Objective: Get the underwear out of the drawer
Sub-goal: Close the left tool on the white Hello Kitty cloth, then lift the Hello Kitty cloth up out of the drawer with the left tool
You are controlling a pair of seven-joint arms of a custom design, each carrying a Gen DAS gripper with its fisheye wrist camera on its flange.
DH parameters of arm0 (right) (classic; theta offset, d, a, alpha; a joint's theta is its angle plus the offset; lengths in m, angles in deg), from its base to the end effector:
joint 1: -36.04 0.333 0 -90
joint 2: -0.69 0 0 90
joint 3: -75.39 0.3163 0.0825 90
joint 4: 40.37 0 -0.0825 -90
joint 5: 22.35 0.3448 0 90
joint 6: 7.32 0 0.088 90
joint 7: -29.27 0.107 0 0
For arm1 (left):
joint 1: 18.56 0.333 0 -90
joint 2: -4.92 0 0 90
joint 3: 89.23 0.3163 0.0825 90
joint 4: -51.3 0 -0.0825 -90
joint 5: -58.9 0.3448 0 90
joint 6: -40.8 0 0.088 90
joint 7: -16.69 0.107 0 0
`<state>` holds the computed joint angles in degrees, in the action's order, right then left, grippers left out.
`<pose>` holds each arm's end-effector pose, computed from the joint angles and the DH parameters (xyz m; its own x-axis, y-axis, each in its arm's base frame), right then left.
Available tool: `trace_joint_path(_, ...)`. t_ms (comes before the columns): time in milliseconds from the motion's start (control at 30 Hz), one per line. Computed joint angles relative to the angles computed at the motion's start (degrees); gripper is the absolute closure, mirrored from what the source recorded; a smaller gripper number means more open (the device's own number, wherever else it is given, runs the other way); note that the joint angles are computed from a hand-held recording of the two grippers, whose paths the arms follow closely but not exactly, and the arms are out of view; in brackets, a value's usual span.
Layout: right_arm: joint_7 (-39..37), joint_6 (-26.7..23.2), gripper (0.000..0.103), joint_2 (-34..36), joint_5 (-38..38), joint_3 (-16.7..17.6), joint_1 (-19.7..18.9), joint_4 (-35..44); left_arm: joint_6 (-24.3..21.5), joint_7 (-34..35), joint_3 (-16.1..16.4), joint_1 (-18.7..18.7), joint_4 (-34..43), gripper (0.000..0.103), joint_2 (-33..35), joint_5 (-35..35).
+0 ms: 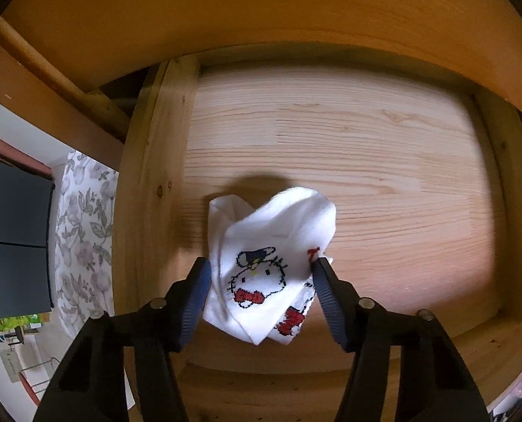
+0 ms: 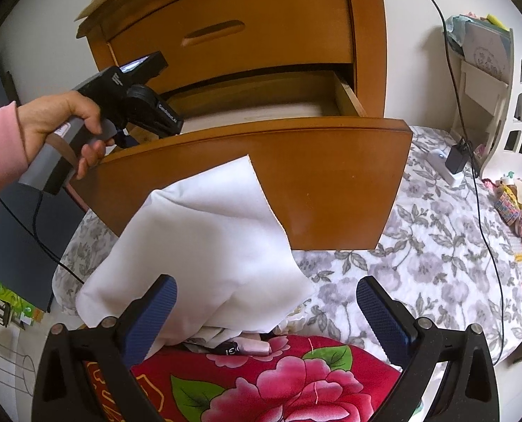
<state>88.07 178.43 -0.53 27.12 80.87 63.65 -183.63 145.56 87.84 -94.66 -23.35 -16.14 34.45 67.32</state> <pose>0.4289 0.1905 0.3923 0.2825 -0.9473 -0.1510 -0.7500 -0.1200 -0.6505 0.6754 -0.0926 0.5149 0.1418 -0.9886 -0.0497 -0.9781 -0.1322 -0.1610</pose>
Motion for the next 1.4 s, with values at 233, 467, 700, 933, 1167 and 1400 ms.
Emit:
trace_joint_path(233, 0.8, 0.5, 0.0, -0.5, -0.7, 0.0, 0.1, -0.5, 1.2, 1.4, -0.6, 0.3, -1.2, 0.07, -0.9, -1.5)
trace_joint_path(467, 8.3, 1.0, 0.0, -1.8, -9.1, -2.2, 1.4, -2.4, 3.6, 0.8, -0.3, 0.6, -4.6, 0.089, -3.1, -1.4)
trace_joint_path(700, 15.9, 1.3, 0.0, -3.0, -18.1, -2.3, 0.3, -4.0, 6.3, -0.2, -0.1, 1.3, -8.2, 0.095, -5.9, -1.2)
trace_joint_path(933, 23.5, 1.5, 0.0, -4.2, -26.6, 2.6, -5.8, -5.4, 10.6, -1.0, 0.0, 2.0, -13.3, 0.096, -9.9, -0.9)
trace_joint_path(1167, 29.5, 1.4, 0.0, -6.0, -33.9, 8.0, -11.9, -6.6, 15.7, -2.7, 0.1, 2.2, -18.7, 0.096, -14.0, 0.9)
trace_joint_path(1400, 36.7, 0.5, 0.0, -7.6, -41.9, 19.6, -24.5, -7.1, 20.5, -3.8, -0.1, 2.7, -23.4, 0.096, -18.6, 1.2)
